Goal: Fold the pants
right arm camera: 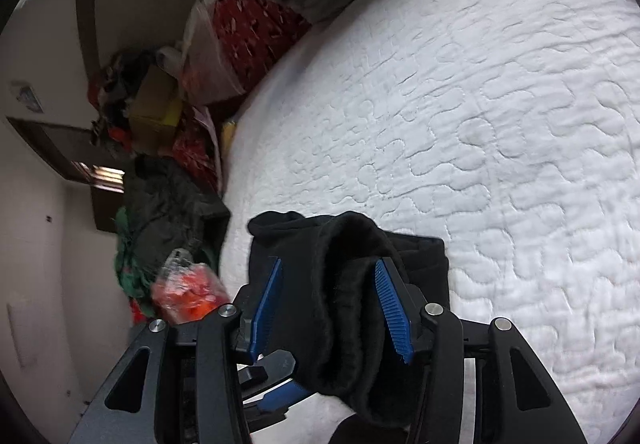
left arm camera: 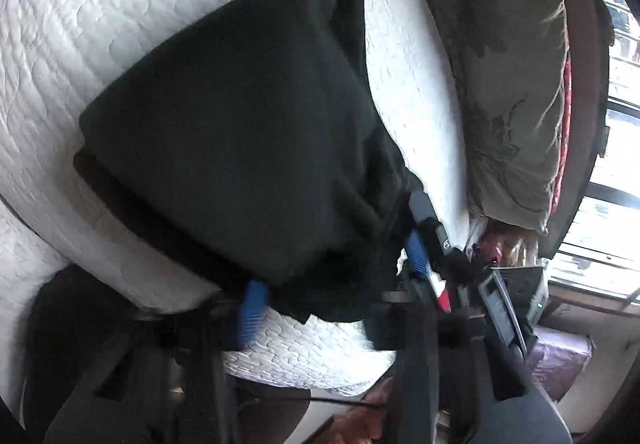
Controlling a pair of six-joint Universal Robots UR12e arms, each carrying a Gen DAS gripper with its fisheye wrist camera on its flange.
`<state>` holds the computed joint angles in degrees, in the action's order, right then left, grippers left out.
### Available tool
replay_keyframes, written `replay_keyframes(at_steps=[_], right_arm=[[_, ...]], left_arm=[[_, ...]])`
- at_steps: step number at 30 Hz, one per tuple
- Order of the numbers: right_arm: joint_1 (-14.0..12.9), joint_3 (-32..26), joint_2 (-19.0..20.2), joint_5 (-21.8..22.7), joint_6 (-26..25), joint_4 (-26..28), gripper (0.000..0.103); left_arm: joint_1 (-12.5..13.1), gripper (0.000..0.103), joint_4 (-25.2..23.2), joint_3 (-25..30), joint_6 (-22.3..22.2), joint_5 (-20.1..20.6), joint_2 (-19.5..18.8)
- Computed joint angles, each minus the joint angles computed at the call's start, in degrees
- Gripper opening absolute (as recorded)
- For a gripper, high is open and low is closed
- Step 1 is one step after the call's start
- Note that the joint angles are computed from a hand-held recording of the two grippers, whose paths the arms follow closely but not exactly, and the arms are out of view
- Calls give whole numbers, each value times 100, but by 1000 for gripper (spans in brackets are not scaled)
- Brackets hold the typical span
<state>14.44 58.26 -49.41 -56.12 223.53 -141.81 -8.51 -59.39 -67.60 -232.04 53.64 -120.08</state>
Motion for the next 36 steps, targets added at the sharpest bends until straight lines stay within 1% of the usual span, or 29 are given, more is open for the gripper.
replay_keyframes(at_steps=[1, 2, 3, 5, 6, 7, 8, 9, 10, 11, 13, 14, 15, 17, 19, 20, 21, 22, 23, 24, 25, 26, 28, 30, 31, 32, 34, 35, 36], right_arm=[[-3, -54, 21, 53, -75, 55, 14], [-16, -83, 33, 159, -91, 57, 10], [-37, 2, -7, 246, 90, -172, 10], [-89, 252, -85, 478, 481, -804, 10], [-114, 453, -164, 511, 650, -1093, 10], [-131, 605, -219, 514, 768, -1243, 10], [-145, 778, -278, 488, 876, -1318, 10], [-147, 873, -318, 407, 889, -1295, 10], [-143, 999, -368, 263, 858, -1211, 10], [-146, 1077, -368, 245, 894, -1116, 10], [-149, 1132, -342, 270, 1021, -1128, 14], [-152, 1128, -339, 292, 988, -1131, 15], [-150, 1084, -343, 298, 859, -1039, 17], [-147, 967, -362, 293, 645, -863, 19], [-149, 943, -408, 241, 673, -1062, 21], [-154, 965, -428, 260, 719, -1254, 25], [-158, 994, -445, 322, 743, -1507, 27], [-143, 986, -454, 381, 662, -1685, 30], [-131, 974, -461, 433, 569, -1712, 34], [-100, 909, -442, 539, 356, -1664, 35], [-64, 858, -430, 572, 144, -1540, 37], [-30, 838, -434, 536, -55, -1401, 37], [55, 856, -459, 278, -487, -990, 37], [111, 928, -485, -120, -709, -531, 34], [126, 922, -459, -244, -816, -311, 27], [135, 966, -464, -316, -832, -330, 14], [117, 975, -482, -272, -786, -343, 12], [100, 942, -489, -192, -735, -292, 14], [72, 942, -503, -92, -647, -396, 16]], left_arm=[[21, 9, -31, 25, 43, -87, 7], [30, 9, 23, -1, 53, -103, 42], [25, 9, 40, -17, 131, -61, 80], [-10, 9, -24, -42, 537, 86, 166], [-27, 9, -117, -73, 679, 104, 193], [-22, 9, -231, -105, 793, 99, 208], [-38, 9, -350, -92, 910, 132, 183], [-64, 9, -555, -49, 1000, 264, 133], [-86, 9, -722, 25, 988, 296, 52], [-67, 9, -741, -22, 922, 202, 32], [19, 9, -432, -239, 545, -176, 68], [53, 9, -350, -304, 502, -292, 98], [78, 9, -316, -337, 527, -360, 126], [102, 9, -359, -369, 768, -279, 247], [124, 10, -282, -399, 1008, -364, 343], [134, 10, -209, -411, 1040, -412, 372], [144, 13, -111, -427, 1081, -392, 415], [149, 19, -32, -431, 1126, -290, 442], [136, 28, 0, -396, 1147, -112, 443], [114, 32, 14, -350, 1112, 167, 437], [112, 38, 43, -344, 1090, 315, 421], [92, 38, 28, -302, 1080, 422, 368], [73, 38, -207, -202, 1151, 620, 255], [69, 38, -539, -1, 1238, 674, 70], [71, 38, -602, -16, 1272, 667, 65], [75, 38, -669, -8, 1302, 627, 52], [94, 38, -666, -12, 1422, 471, 92], [103, 38, -601, -3, 1422, 330, 99], [120, 38, -442, -9, 1362, 147, 109]])
